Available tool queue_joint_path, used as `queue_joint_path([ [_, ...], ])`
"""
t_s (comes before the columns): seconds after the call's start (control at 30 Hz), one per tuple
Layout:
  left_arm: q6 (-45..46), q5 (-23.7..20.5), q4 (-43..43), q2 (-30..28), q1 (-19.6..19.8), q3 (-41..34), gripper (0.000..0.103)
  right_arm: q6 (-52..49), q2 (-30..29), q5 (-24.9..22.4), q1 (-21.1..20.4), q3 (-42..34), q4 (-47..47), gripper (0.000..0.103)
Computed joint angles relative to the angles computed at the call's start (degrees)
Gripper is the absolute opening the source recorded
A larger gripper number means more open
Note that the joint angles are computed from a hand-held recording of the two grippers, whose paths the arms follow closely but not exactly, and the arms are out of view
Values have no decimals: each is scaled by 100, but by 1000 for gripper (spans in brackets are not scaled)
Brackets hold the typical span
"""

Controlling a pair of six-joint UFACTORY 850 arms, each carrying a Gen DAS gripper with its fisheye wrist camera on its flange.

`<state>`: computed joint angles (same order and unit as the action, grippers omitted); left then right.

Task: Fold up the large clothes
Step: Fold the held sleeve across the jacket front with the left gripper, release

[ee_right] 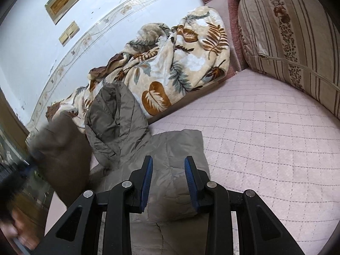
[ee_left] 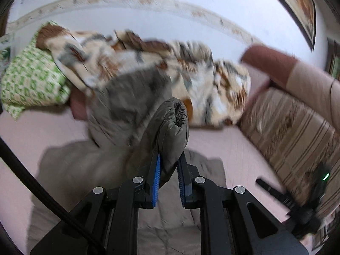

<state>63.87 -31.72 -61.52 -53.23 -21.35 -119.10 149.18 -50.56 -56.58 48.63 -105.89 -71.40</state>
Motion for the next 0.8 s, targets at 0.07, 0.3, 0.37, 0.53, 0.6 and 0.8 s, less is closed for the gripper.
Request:
queue_joint_path([
  [0.07, -146, 101, 309, -94, -154, 111, 15, 104, 59, -1, 4, 94, -33, 34],
  [0.3, -964, 47, 1780, -546, -521, 94, 28, 123, 72, 92, -20, 100, -71, 34],
  [0.37, -870, -467, 1865, -624, -501, -8, 48, 134, 45, 157, -38, 65, -87, 34],
  [0.53, 513, -539, 649, -57, -173, 713, 50, 167, -116, 491, -117, -142, -161, 34],
  [0.6, 749, -360, 365, 38, 50, 733, 58, 3, -280, 577, -149, -400, -96, 34],
  [0.8, -1131, 279, 1898, -805, 644, -714, 59, -1921, -1327, 724, -223, -2196, 661, 24],
])
